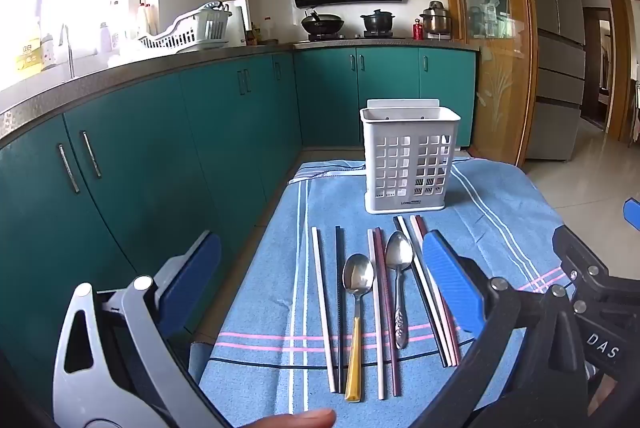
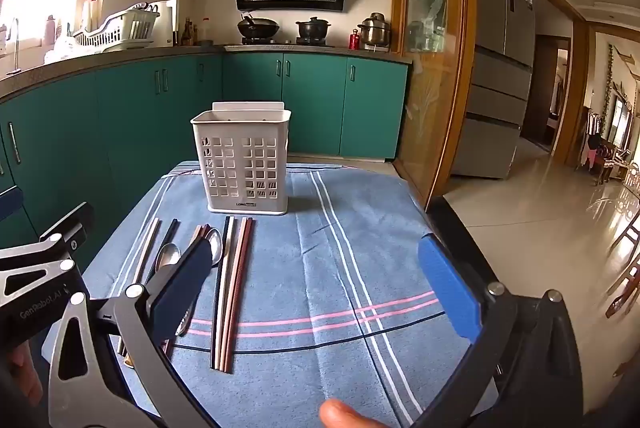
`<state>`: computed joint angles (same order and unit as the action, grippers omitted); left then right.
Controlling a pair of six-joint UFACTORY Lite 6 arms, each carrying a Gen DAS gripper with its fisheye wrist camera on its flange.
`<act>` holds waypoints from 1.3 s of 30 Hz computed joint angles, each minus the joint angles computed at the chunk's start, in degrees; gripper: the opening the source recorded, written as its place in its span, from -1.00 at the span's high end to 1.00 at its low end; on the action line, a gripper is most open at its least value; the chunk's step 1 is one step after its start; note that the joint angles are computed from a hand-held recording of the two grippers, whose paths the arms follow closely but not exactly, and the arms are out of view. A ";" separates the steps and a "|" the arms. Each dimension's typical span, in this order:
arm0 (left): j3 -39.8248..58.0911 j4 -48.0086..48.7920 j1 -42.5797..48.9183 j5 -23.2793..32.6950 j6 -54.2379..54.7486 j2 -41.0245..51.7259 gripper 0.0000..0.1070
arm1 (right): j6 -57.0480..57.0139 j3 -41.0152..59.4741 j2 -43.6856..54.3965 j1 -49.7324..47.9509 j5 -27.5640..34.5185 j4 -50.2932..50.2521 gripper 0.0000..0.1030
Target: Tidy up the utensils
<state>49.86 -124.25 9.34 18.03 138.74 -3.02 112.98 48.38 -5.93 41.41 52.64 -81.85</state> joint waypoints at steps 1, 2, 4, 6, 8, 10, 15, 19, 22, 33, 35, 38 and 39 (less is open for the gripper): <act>0.00 -0.01 -0.02 -0.04 0.01 0.01 -0.87 | 0.24 -0.02 -0.01 -0.02 -0.12 -0.02 -0.95; 0.00 -0.01 -0.02 -0.04 0.01 0.01 -0.87 | -0.03 0.09 0.07 -0.12 -0.31 0.29 -0.95; -0.04 -0.15 -0.05 0.05 0.21 0.02 -0.87 | 0.03 0.12 0.19 -0.13 -0.33 0.25 -0.95; -0.06 -0.46 -0.19 0.02 0.62 0.08 -0.87 | 0.13 0.11 0.21 -0.14 -0.41 0.20 -0.95; -0.07 -0.91 -0.35 0.05 1.17 0.18 -0.87 | 0.18 0.13 0.26 -0.13 -0.46 0.18 -0.95; -0.05 0.15 0.09 0.32 -0.05 0.06 -0.87 | -0.02 0.10 0.13 -0.17 -0.50 0.16 -0.95; -0.04 0.85 0.45 0.60 -0.51 0.05 -0.87 | 0.86 0.48 1.14 0.63 -0.03 -0.15 -0.95; 0.13 1.56 0.75 0.75 -1.07 0.21 -0.87 | -0.01 0.67 0.71 0.92 0.38 0.63 -0.95; -0.16 0.60 0.69 0.83 -0.14 0.12 -0.87 | 0.08 0.99 1.15 0.49 -0.02 0.53 -0.95; -0.63 0.72 0.27 0.40 -0.39 -0.59 -0.87 | -0.54 0.74 0.50 0.43 -0.18 0.98 -0.95; -0.78 1.19 0.46 0.50 -0.80 -0.80 -0.87 | -0.60 0.74 0.42 0.59 -0.03 1.12 -0.95; -0.70 0.63 0.26 0.41 -0.31 -0.64 -0.87 | -0.55 0.79 0.53 0.54 -0.05 1.05 -0.95; -0.59 0.47 0.21 0.39 -0.14 -0.51 -0.87 | -0.45 0.68 0.46 0.51 -0.12 0.96 -0.95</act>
<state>49.28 -123.78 9.55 18.42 138.60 -3.53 112.53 49.05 -5.47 41.92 52.52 -80.89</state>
